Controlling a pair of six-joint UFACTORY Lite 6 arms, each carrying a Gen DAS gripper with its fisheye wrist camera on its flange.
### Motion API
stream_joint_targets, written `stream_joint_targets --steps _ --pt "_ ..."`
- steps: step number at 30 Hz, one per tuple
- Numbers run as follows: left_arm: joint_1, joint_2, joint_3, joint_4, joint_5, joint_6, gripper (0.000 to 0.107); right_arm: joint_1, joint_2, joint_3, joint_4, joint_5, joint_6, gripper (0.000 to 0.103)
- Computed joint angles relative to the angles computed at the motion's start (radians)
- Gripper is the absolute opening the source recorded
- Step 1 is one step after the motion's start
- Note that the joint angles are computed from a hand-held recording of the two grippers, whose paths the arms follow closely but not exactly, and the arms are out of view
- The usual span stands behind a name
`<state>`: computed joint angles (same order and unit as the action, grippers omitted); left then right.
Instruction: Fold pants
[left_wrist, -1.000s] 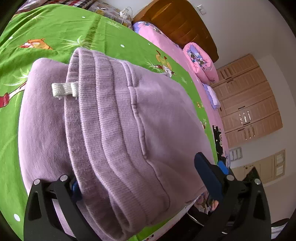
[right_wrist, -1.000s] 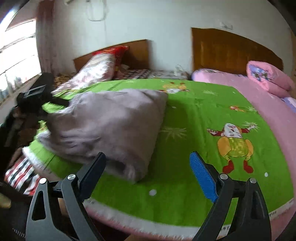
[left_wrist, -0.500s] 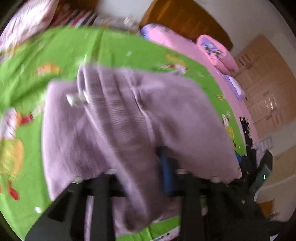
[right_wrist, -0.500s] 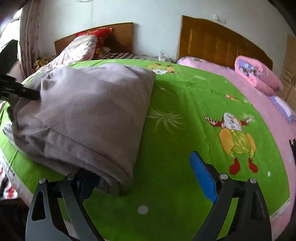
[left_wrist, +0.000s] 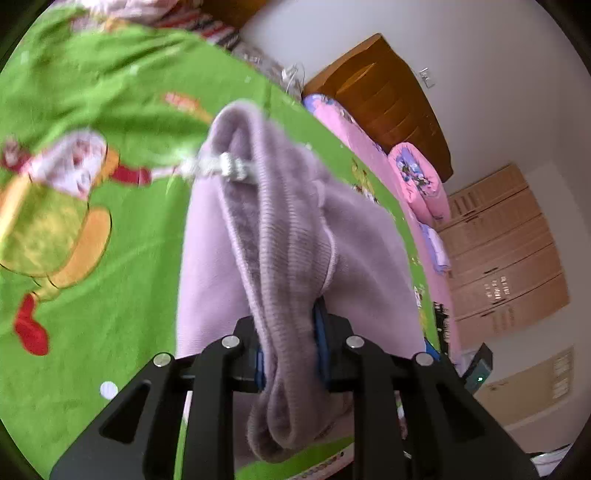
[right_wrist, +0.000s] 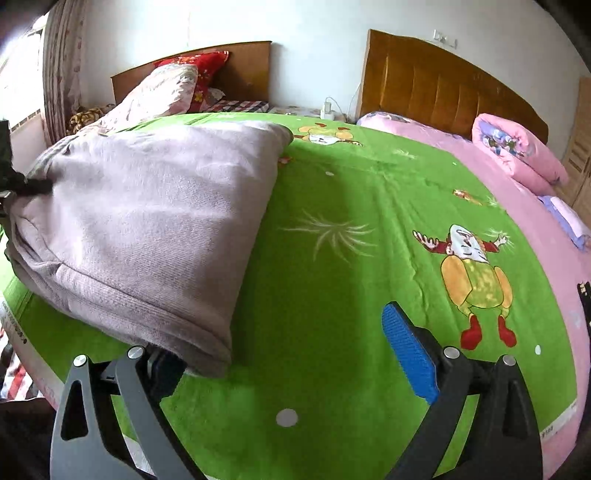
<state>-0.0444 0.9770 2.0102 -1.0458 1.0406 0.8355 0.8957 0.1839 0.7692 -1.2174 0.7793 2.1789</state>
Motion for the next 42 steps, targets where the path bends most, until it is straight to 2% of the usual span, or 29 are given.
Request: stream_joint_targets --steps 3,4,6,7,8,9,11,14,15,16,17,18,19,20,21,23,24,26,28,30,32,33,36,38,40,42 --pt "-0.006 -0.179 -0.173 -0.049 -0.021 0.088 0.02 0.012 0.012 0.037 0.057 0.039 -0.064 0.091" --pt "-0.002 -0.176 -0.169 -0.042 -0.012 0.097 0.02 0.009 0.009 0.029 0.051 0.03 -0.054 0.091" --pt "0.001 -0.047 -0.075 0.021 -0.019 0.037 0.021 -0.011 -0.011 -0.017 -0.005 -0.027 0.034 0.091" --pt "0.015 0.009 -0.048 0.014 0.0 0.037 0.021 -0.019 -0.022 -0.032 -0.026 -0.049 0.061 0.091" --pt "0.049 0.054 -0.016 -0.036 0.06 0.056 0.021 -0.025 -0.024 -0.035 -0.031 -0.056 0.061 0.091" --pt "0.064 0.057 -0.021 -0.055 0.082 0.063 0.021 -0.021 -0.017 -0.022 -0.015 -0.045 0.028 0.091" --pt "0.062 0.023 -0.074 -0.068 0.05 0.096 0.023 -0.012 -0.003 -0.002 0.006 -0.024 -0.006 0.092" --pt "0.063 -0.007 -0.107 -0.064 0.044 0.088 0.029 -0.023 -0.04 -0.033 -0.011 -0.069 0.0 0.092" --pt "0.055 -0.056 -0.152 -0.048 0.007 0.075 0.036 -0.019 -0.081 -0.058 -0.006 -0.085 -0.026 0.092" --pt "0.041 -0.122 -0.221 -0.047 -0.071 0.085 0.044 -0.004 -0.121 -0.08 0.006 -0.09 -0.058 0.092" --pt "0.016 -0.215 -0.293 -0.015 -0.176 0.065 0.073 0.013 -0.171 -0.108 0.015 -0.096 -0.09 0.092" --pt "0.001 -0.276 -0.324 0.036 -0.281 0.045 0.08 0.048 -0.247 -0.149 0.002 -0.092 -0.091 0.092" --pt "-0.016 -0.368 -0.36 0.061 -0.36 0.065 0.08 0.075 -0.325 -0.186 -0.024 -0.09 -0.072 0.092" --pt "-0.037 -0.418 -0.396 0.045 -0.398 0.097 0.08 0.085 -0.365 -0.198 -0.048 -0.098 -0.053 0.092" --pt "-0.056 -0.438 -0.397 -0.013 -0.394 0.155 0.082 0.078 -0.406 -0.204 -0.107 -0.123 -0.016 0.092" --pt "-0.114 -0.392 -0.292 -0.065 -0.281 0.203 0.086 0.039 -0.396 -0.178 -0.28 -0.188 0.1 0.092" --pt "-0.14 -0.353 -0.229 -0.028 -0.255 0.178 0.086 0.005 -0.348 -0.128 -0.384 -0.247 0.171 0.092" --pt "-0.245 -0.232 -0.078 0.141 -0.283 0.059 0.086 -0.048 -0.229 -0.032 -0.549 -0.321 0.265 0.092" --pt "-0.279 -0.133 -0.015 0.239 -0.28 -0.027 0.086 -0.072 -0.083 0.087 -0.557 -0.401 0.208 0.092" --pt "-0.257 -0.104 -0.076 0.176 -0.312 0.055 0.083 -0.072 0.01 0.122 -0.515 -0.47 0.169 0.094" --pt "-0.203 -0.105 -0.116 0.03 -0.253 0.224 0.081 -0.032 0.012 0.086 -0.58 -0.425 0.215 0.094" --pt "-0.188 -0.093 -0.111 0.002 -0.237 0.248 0.076 -0.027 0.006 0.069 -0.616 -0.422 0.238 0.094" --pt "-0.182 -0.026 -0.008 0.026 -0.196 0.199 0.075 -0.054 -0.01 0.051 -0.751 -0.451 0.368 0.096" --pt "-0.176 -0.001 0.026 0.031 -0.185 0.187 0.075 -0.074 -0.012 0.068 -0.706 -0.494 0.286 0.096" --pt "-0.162 -0.068 -0.039 0.066 -0.183 0.135 0.075 -0.111 -0.049 0.072 -0.682 -0.586 0.202 0.096" --pt "-0.16 -0.137 -0.072 0.078 -0.165 0.129 0.079 -0.193 -0.143 0.06 -0.825 -0.695 0.282 0.096"
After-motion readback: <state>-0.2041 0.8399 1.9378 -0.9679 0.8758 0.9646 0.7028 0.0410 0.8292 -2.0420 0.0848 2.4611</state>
